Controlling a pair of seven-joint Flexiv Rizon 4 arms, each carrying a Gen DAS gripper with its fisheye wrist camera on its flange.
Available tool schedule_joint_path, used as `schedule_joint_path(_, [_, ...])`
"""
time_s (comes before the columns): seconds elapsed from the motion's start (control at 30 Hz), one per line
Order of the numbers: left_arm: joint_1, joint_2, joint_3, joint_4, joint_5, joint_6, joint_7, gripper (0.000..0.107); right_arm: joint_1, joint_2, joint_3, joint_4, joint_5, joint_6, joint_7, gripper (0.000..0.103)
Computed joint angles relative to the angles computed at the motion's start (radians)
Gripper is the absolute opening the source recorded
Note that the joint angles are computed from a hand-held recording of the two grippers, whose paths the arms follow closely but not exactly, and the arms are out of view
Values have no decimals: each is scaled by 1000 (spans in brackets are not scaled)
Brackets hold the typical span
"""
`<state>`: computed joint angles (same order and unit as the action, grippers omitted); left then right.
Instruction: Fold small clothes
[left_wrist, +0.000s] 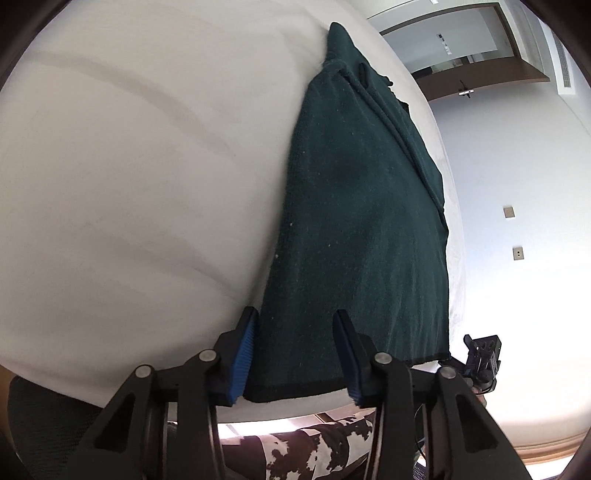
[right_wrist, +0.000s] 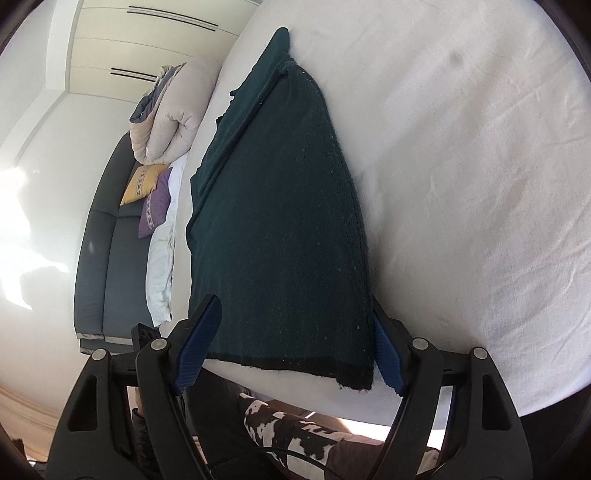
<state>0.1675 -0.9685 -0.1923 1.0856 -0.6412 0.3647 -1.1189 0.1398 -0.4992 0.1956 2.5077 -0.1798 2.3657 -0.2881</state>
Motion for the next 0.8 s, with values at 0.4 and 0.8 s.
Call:
schedule_joint_path(0.4, [2,29,-7,66,-19,70,11,6,-50,17,11,18,-102,-80,30,28])
schedule_joint_path(0.8, [49,62,-99,118,-230,127,95,5,-24,110,-7,-9,-78,-178,-46,5])
